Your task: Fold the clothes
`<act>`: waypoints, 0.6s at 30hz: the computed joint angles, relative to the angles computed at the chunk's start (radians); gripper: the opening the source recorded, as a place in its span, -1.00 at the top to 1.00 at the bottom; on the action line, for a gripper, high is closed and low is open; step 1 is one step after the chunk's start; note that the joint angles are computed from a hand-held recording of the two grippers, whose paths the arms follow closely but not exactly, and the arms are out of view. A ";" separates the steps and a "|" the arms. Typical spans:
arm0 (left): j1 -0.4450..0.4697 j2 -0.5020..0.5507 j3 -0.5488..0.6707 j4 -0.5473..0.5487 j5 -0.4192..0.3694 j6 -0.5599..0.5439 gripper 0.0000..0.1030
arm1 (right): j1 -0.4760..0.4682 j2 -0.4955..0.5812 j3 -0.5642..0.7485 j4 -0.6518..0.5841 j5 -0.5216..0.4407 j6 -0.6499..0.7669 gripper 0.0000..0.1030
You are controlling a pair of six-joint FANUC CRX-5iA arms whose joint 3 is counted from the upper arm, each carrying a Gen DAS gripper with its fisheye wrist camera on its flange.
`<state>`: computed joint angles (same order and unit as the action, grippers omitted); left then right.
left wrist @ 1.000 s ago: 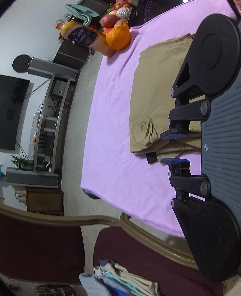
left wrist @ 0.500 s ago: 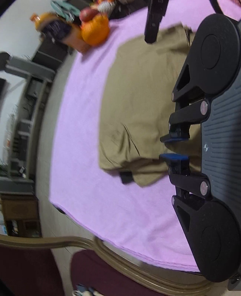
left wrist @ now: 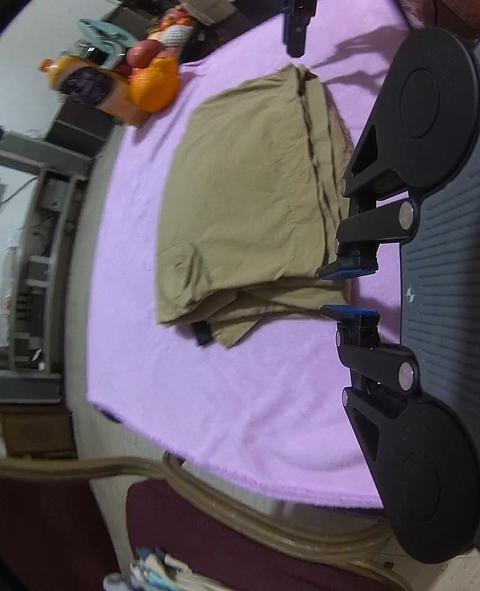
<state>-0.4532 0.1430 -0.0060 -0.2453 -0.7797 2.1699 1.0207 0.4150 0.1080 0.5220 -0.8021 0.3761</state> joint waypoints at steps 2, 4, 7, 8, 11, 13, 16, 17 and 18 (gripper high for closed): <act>0.005 -0.026 -0.020 -0.028 0.036 0.063 0.59 | -0.013 -0.069 -0.106 0.058 0.104 -0.135 0.18; 0.010 -0.036 -0.023 -0.051 0.047 0.132 0.33 | -0.040 -0.119 -0.181 0.076 0.217 -0.262 0.04; 0.042 -0.026 -0.039 0.037 0.080 0.118 0.22 | -0.094 -0.164 -0.259 0.003 0.430 -0.386 -0.06; 0.053 -0.023 -0.051 0.081 0.104 0.093 0.15 | -0.108 -0.168 -0.268 -0.065 0.496 -0.384 -0.13; 0.058 -0.004 -0.051 0.131 0.121 0.069 -0.02 | -0.116 -0.148 -0.225 -0.286 0.531 -0.285 -0.27; 0.069 0.009 -0.057 0.184 0.128 0.037 -0.07 | -0.120 -0.132 -0.180 -0.452 0.510 -0.186 -0.28; 0.097 0.028 -0.083 0.294 0.149 -0.009 -0.24 | -0.121 -0.109 -0.150 -0.564 0.501 -0.156 -0.28; 0.105 0.033 -0.090 0.320 0.154 -0.013 -0.24 | -0.121 -0.101 -0.147 -0.575 0.502 -0.170 -0.28; 0.112 0.037 -0.097 0.342 0.162 -0.019 -0.24 | -0.121 -0.094 -0.144 -0.587 0.504 -0.184 -0.27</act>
<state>-0.3411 0.1801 -0.1032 0.0966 -0.6178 2.1507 0.8994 0.3211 -0.0358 -0.0645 -0.2982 0.1918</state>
